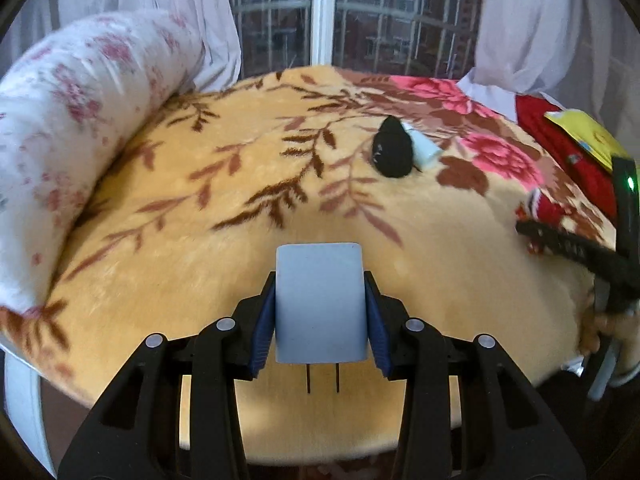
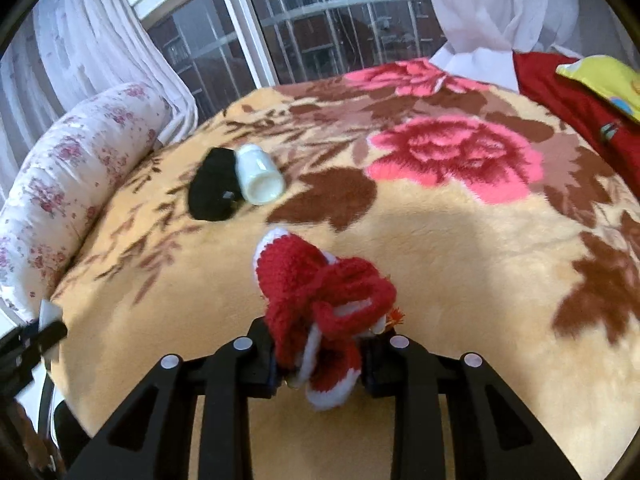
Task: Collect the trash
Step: 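Lower both tools over the orange bin and release the charger and ornament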
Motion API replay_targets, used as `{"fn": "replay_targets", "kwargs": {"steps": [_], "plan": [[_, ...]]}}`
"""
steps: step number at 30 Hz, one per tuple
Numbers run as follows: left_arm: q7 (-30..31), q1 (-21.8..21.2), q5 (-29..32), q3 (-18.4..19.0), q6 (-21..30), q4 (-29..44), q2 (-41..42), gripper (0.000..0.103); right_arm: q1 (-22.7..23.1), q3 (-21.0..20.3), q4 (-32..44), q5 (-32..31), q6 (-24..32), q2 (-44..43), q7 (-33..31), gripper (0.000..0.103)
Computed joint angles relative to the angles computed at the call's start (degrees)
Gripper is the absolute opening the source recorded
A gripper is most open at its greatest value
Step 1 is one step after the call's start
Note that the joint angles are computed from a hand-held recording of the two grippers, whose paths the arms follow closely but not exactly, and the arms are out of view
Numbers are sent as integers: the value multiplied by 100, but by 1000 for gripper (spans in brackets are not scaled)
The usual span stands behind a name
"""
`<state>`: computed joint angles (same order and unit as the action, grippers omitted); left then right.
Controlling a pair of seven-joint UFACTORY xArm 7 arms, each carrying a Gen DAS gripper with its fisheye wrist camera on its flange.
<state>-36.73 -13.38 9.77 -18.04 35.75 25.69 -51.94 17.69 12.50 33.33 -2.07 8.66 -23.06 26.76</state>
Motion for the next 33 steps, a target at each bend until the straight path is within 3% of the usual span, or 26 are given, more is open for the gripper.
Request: {"fn": "replay_targets", "kwargs": {"steps": [5,11,15,17,20,27,30,31,33], "plan": [[-112,-515,-223,-145,555,-363,-893,39,530,190,-485,129,250,-1103,92,28],[-271,-1391,-638,-283,1327,-950,-1914,39,1884,444,-1191,529,1121,-2579,138,29],[-346,-1941,-887,-367,1720,-1436,-2424,39,2426,773,-1585,704,1615,-2933,446,29],[-434,-2242,-1042,-421,1901,-1688,-2489,40,2542,909,-1736,711,1744,-2929,652,29],[-541,-2556,-1334,-190,1839,-1970,-2389,39,2763,822,-1959,856,1605,-2563,894,29],[-416,-2641,-1341,37,1399,-2006,-1504,40,2985,514,-1778,922,1315,-1421,842,29],[-321,-2571,-1377,188,1307,-1962,-1081,41,2997,503,-1671,937,1277,-1091,774,40],[-317,-2542,-1376,201,1313,-1955,-1030,46,2939,552,-1629,901,1289,-1026,800,50],[-336,-2533,-1393,219,1347,-2003,-1098,61,2856,624,-1586,851,1293,-948,866,55]]}}
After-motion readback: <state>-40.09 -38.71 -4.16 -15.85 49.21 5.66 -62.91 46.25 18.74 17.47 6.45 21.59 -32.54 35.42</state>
